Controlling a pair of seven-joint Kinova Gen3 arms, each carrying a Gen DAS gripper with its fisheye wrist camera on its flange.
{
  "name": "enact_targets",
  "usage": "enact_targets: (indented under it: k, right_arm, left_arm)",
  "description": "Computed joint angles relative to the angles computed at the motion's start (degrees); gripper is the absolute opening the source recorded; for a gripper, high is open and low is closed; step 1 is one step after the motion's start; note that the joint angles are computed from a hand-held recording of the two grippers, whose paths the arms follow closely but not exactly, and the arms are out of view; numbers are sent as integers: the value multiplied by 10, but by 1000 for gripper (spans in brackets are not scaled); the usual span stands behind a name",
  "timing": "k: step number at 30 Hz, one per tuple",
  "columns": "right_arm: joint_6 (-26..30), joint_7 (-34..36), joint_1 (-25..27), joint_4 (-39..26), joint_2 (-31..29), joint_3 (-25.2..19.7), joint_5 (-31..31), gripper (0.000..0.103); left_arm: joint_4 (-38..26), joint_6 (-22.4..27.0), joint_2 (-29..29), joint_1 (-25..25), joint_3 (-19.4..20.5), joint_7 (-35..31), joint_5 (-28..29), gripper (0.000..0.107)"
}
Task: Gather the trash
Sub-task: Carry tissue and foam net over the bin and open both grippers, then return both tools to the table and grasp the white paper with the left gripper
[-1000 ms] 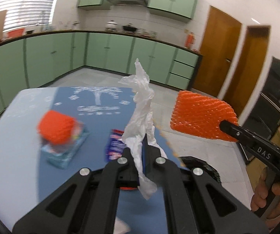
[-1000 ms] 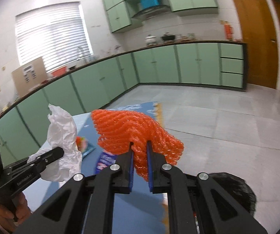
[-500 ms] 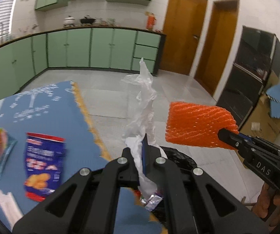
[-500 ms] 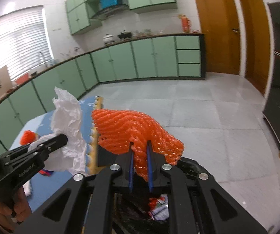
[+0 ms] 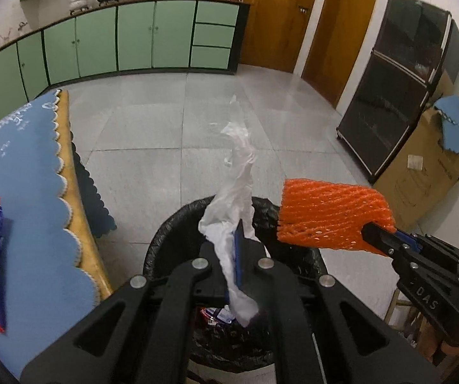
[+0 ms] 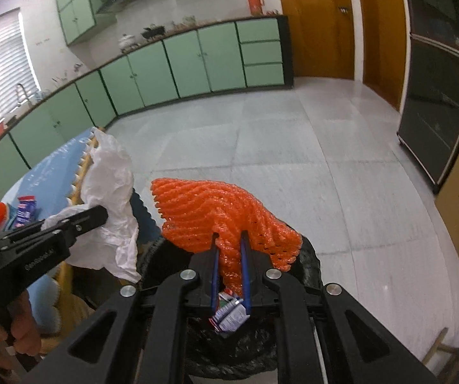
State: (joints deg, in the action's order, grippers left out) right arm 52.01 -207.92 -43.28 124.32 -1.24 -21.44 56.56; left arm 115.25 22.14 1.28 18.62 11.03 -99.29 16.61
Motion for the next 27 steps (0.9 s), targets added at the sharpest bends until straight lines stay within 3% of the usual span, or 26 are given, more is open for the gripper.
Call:
enact_targets:
  k: [3, 4, 7, 13, 19, 27]
  right_arm:
    - [-6, 9, 6, 2, 8, 7, -15, 20]
    - [-9, 11, 8, 0, 10, 10, -18, 24]
    - [-8, 16, 10, -6, 16, 16, -23, 38]
    - [12, 18, 1, -13, 17, 15, -21, 46]
    - [39, 29, -10, -38, 10, 5, -2, 54]
    - [58, 46, -43, -105, 36, -3, 72, 68]
  left_arm:
    - [2, -1, -1, 1, 0, 12, -10, 30]
    - [3, -3, -3, 0, -1, 11, -8, 34]
    - [1, 3, -7, -2, -3, 6, 1, 35]
    - [4, 9, -29, -8, -13, -7, 22, 38]
    - [22, 12, -90, -20, -39, -2, 12, 46]
    - [63, 28, -209, -115, -51, 81, -99, 54]
